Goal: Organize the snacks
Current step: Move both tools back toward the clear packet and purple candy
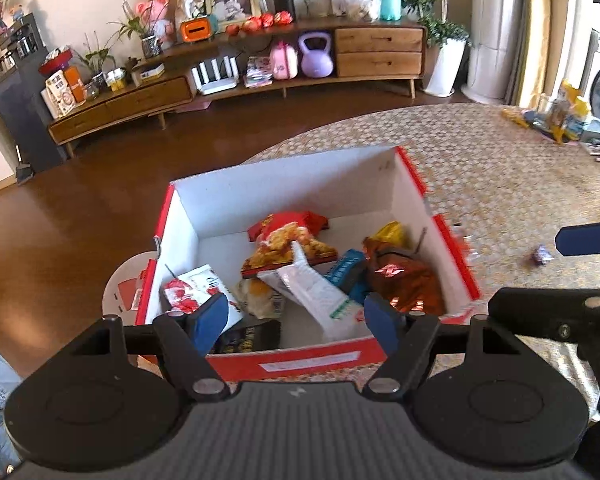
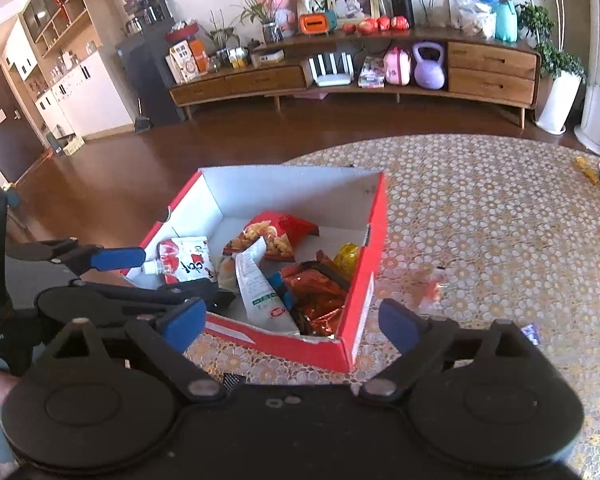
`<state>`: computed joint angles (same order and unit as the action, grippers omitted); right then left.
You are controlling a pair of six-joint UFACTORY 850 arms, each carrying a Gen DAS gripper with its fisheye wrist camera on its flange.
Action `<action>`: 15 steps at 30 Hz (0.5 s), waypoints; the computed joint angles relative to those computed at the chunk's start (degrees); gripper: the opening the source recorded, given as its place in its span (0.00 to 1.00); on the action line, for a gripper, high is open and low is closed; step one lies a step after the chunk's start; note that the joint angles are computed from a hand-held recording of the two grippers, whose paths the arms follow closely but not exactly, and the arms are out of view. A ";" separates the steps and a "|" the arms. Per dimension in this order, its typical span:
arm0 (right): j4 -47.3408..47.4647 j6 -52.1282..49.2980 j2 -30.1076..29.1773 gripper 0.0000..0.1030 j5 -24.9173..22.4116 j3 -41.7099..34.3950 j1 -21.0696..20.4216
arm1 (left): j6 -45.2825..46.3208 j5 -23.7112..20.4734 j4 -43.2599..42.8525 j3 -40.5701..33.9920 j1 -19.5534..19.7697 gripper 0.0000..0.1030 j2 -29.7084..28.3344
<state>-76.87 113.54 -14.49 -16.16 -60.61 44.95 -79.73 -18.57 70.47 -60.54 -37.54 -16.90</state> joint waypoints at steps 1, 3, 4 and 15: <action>-1.39 1.49 0.76 0.91 -0.60 0.77 0.26 | -0.61 -0.04 0.44 0.26 -0.39 0.73 0.38; -5.27 5.34 2.67 0.91 -1.08 2.73 0.56 | -2.42 0.12 1.69 0.80 -1.09 0.73 1.04; -7.08 7.21 3.54 0.91 -1.32 3.70 0.69 | -3.44 0.71 2.36 1.22 -1.37 0.73 1.51; -16.92 16.05 14.28 1.00 -8.61 17.15 2.03 | -20.13 3.10 15.40 3.27 -7.00 0.83 3.02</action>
